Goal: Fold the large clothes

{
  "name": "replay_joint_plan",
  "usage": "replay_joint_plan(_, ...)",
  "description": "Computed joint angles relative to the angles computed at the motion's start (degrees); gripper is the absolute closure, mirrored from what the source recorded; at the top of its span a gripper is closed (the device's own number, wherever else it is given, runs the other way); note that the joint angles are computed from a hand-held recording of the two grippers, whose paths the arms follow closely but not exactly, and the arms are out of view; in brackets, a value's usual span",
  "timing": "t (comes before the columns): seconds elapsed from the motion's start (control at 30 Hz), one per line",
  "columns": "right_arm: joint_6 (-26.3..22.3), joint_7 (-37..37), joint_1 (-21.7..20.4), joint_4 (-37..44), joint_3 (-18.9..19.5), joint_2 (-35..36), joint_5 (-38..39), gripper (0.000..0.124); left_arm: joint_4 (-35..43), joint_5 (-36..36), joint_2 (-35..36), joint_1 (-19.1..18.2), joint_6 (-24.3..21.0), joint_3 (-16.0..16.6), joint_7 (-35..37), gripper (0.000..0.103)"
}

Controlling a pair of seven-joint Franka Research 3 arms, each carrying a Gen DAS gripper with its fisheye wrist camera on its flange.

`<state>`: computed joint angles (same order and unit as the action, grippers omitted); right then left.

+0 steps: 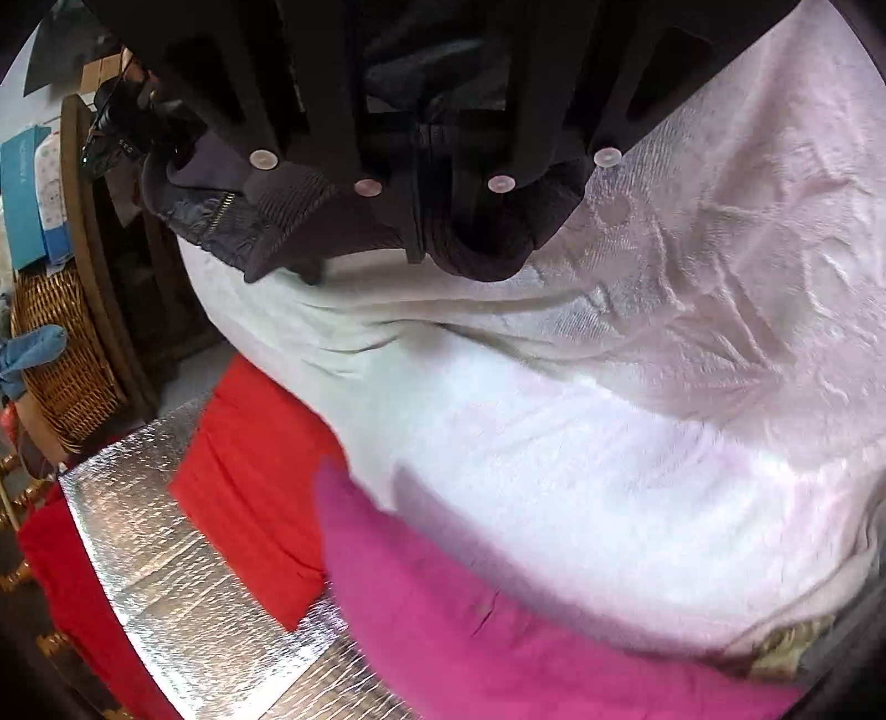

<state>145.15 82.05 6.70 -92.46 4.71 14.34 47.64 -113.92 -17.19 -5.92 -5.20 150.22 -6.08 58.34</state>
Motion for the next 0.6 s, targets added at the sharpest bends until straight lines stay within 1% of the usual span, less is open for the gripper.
replay_joint_plan(0.03,-1.3,-0.2,-0.8,0.2,0.3,0.2,2.4,0.110,-0.1,-1.1,0.7,-0.1,0.6,0.1,0.1,0.091)
replay_joint_plan(0.1,-3.5,-5.0,-3.7,-0.6,1.8,0.0,13.2,0.105,-1.2,-5.8,0.6,-0.3,0.8,0.5,1.1,0.091)
replay_joint_plan(0.13,-4.8,-7.1,-4.8,-1.6,2.1,-0.9,18.2,0.096,-1.4,-7.8,0.0,-0.4,0.4,0.7,1.5,0.090)
replay_joint_plan(0.17,-5.2,-7.8,-5.0,-2.3,1.8,-1.6,20.9,0.086,-2.1,-9.1,-1.0,-0.4,0.5,0.8,1.6,0.083)
replay_joint_plan(0.2,-5.0,-8.9,-5.1,-3.8,1.5,-3.1,24.0,0.048,-3.4,-9.0,-2.9,-0.4,1.4,0.6,0.3,0.062)
replay_joint_plan(0.23,-4.5,-11.7,-5.4,-6.5,1.3,-5.9,29.0,0.025,-5.1,-6.8,-4.9,0.0,3.2,0.1,-2.3,0.047)
replay_joint_plan(0.27,-3.3,-14.4,-5.2,-9.1,0.7,-8.6,32.9,0.024,-6.5,-3.1,-7.2,0.7,4.9,-0.7,-6.1,0.020)
replay_joint_plan(0.3,-2.0,-18.0,-4.8,-11.8,0.1,-11.8,37.0,0.024,-8.5,2.0,-10.1,2.2,7.4,-2.0,-11.1,0.014)
replay_joint_plan(0.33,-2.5,-21.0,-4.5,-14.2,-0.9,-14.9,39.2,0.024,-9.9,5.0,-12.5,3.0,8.8,-2.8,-14.1,0.014)
replay_joint_plan(0.37,-2.8,-21.6,-4.1,-15.9,-1.8,-17.5,38.7,0.024,-11.0,7.5,-15.5,3.7,8.4,-3.5,-17.0,0.014)
replay_joint_plan(0.4,-2.8,-21.8,-3.5,-17.8,-2.5,-20.0,37.9,0.024,-11.3,9.7,-18.2,4.3,5.7,-4.3,-19.9,0.014)
replay_joint_plan(0.43,-3.2,-22.4,-3.0,-20.9,-3.3,-24.0,37.0,0.024,-11.4,11.2,-20.3,4.0,2.9,-4.7,-21.5,0.014)
replay_joint_plan(0.5,-3.7,-23.0,-1.8,-25.6,-4.7,-29.8,35.7,0.024,-12.8,13.2,-25.4,1.9,-2.0,-5.2,-23.2,0.014)
replay_joint_plan(0.53,-3.6,-22.9,-1.1,-29.4,-5.0,-34.2,34.6,0.024,-14.4,13.8,-28.6,0.5,-4.1,-5.9,-24.7,0.014)
replay_joint_plan(0.57,-3.4,-22.2,-0.6,-31.7,-5.3,-36.8,33.2,0.024,-16.8,13.7,-31.6,-1.6,-4.4,-6.5,-26.1,0.014)
replay_joint_plan(0.6,-3.2,-20.6,-0.2,-35.4,-5.2,-40.8,31.1,0.024,-19.6,13.0,-34.5,-4.0,-4.2,-6.9,-27.4,0.014)
